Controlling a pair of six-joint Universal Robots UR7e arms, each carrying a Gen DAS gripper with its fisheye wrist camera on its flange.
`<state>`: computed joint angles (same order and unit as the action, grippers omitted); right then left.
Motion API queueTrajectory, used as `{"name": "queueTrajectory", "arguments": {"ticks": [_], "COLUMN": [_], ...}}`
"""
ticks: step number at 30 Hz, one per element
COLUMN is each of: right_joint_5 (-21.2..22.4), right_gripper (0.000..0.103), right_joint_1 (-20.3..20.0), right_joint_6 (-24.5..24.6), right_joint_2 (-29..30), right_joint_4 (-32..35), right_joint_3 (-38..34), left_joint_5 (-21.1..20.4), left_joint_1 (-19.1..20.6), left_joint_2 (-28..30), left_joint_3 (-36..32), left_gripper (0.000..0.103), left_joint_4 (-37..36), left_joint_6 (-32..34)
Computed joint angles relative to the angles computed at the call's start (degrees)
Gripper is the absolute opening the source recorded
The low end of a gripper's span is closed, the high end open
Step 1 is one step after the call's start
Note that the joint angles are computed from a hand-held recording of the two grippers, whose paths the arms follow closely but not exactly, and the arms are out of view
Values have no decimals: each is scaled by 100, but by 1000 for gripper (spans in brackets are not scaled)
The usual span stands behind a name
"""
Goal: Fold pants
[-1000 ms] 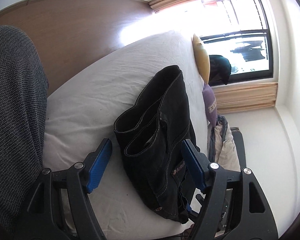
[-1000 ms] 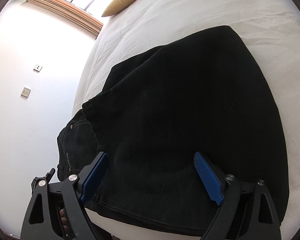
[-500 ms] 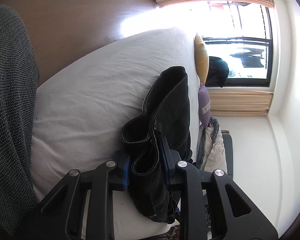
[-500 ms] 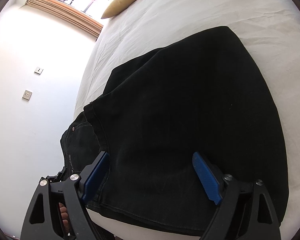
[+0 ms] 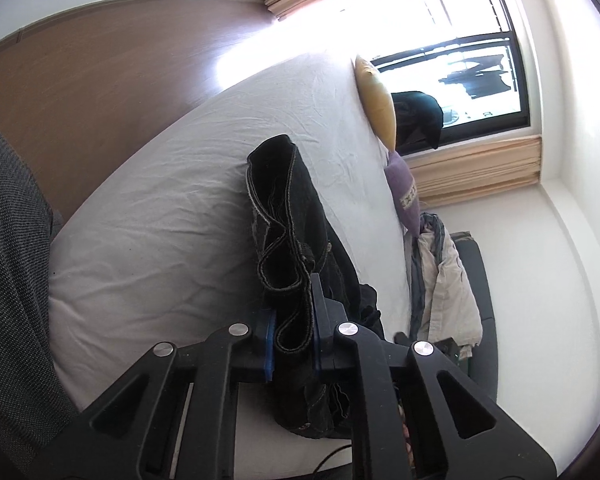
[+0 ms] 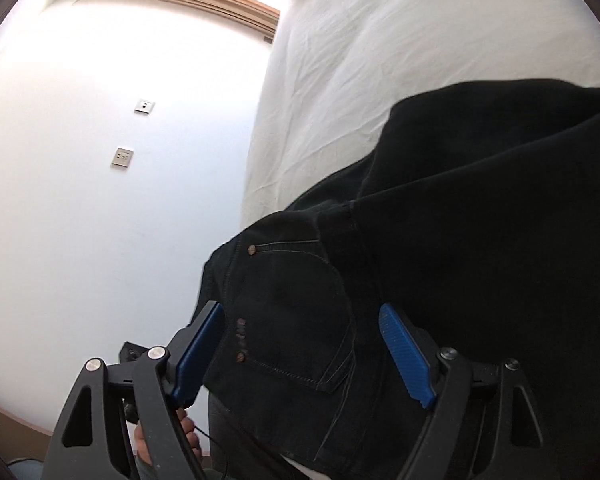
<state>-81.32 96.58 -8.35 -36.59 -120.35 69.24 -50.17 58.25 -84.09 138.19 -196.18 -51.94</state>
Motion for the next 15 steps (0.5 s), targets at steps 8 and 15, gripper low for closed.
{"name": "queueTrajectory", "arguments": {"ticks": [8, 15], "right_joint_5": [35, 1154], "right_gripper": [89, 92], "right_joint_1": [-44, -354], "right_joint_6": [-250, 391], "right_joint_2": [33, -92], "right_joint_4": [-385, 97], "right_joint_3": [190, 32], "left_joint_5": [356, 186], "left_joint_1": [-527, -893], "left_joint_2": [329, 1563], "left_joint_3": [-993, -2526], "left_gripper": [9, 9], "left_joint_4": [962, 1806], "left_joint_6": [1080, 2479]}}
